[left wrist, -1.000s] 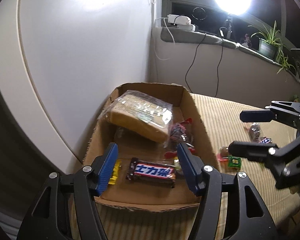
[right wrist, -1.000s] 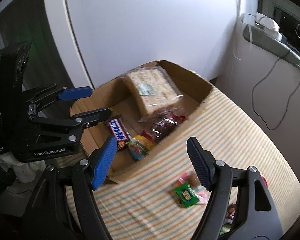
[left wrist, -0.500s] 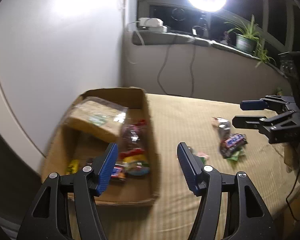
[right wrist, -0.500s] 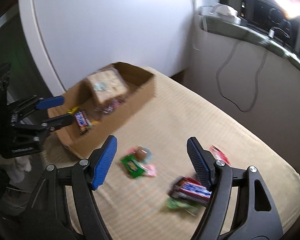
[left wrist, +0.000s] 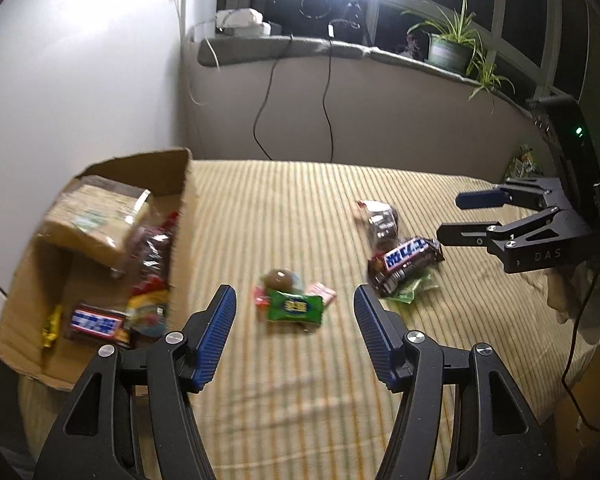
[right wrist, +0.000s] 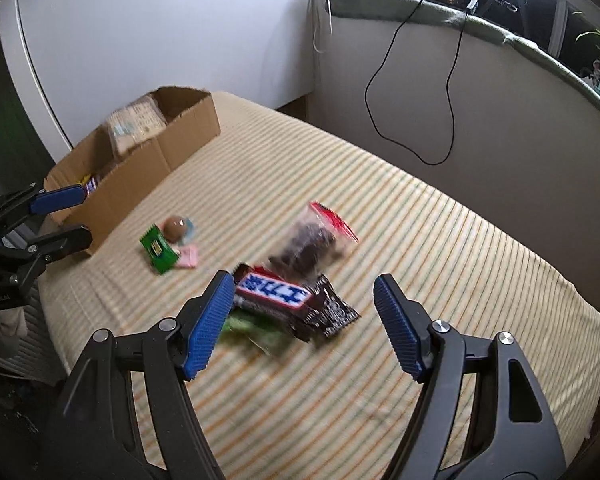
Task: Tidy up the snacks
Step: 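Lift both tools from the box and move them to the remaining snacks, then grasp the green-wrapped candy with the left gripper while the right grasps a Snickers bar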
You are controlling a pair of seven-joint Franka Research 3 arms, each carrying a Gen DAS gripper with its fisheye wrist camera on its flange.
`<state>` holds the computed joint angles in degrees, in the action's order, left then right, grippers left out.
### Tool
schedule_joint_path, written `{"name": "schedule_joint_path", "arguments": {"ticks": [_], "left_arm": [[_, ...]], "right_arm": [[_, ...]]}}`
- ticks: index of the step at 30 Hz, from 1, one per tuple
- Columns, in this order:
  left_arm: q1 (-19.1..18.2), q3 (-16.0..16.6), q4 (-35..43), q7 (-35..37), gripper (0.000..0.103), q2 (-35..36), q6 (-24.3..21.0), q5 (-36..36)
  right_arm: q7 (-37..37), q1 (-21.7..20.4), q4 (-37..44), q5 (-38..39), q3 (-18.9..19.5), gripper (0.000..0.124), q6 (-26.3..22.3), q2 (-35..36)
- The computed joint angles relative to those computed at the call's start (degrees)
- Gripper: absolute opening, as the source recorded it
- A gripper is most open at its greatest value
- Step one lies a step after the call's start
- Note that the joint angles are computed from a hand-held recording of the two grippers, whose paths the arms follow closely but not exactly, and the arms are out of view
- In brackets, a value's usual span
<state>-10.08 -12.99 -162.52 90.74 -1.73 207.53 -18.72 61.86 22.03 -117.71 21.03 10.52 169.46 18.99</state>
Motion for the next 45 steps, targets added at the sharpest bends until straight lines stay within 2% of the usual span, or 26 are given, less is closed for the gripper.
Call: {"name": "schedule_joint_path", "arguments": {"ticks": [3,7,9,11,15,26,30,37,45], "left_arm": [[-0.6,0.1,1.1,-0.1,0.057,1.9,-0.5,-0.7],[-2.5,1.1,3.2,2.2,0.056,4.3,-1.4,-3.9],[-3.7,1.9,4.4,3.6,0.056,5.5,-1.9,-5.5],[-5.1,2.9,5.7,5.4,0.056,6.6,-2.6,-7.5],[-8.1,5.2,7.9,9.4,0.056,8.2,-3.7,-11.7],[-12.3,9.5,11.0,12.9,0.056,11.3,-5.8,-12.6],[-13.7,10.9,11.9,13.0,0.045,12.2,-6.6,-12.6],[-13.5,11.4,11.2,10.9,0.034,11.8,-6.3,-10.2],[-11.5,9.5,9.0,7.3,0.032,10.9,-4.4,-7.1]], "right_arm": [[-4.2,-1.9,0.4,1.6,2.1,0.075,-0.7,0.4],[-8.5,-2.2,1.9,2.5,3.2,0.074,-2.2,1.4],[-11.3,-2.7,3.4,3.3,4.0,0.064,-4.7,2.4],[-11.7,-1.6,4.7,2.6,2.9,0.059,-6.4,3.4],[-10.6,0.3,7.9,0.2,0.6,0.059,-9.4,6.1],[-13.4,-0.9,10.2,1.3,1.0,0.059,-14.6,8.0],[-12.7,0.5,10.8,-0.7,-0.3,0.057,-14.9,8.5],[-11.9,1.6,12.0,-3.3,-1.0,0.052,-15.7,9.3],[-11.3,1.3,12.8,-3.2,-0.6,0.037,-16.7,9.5]]}}
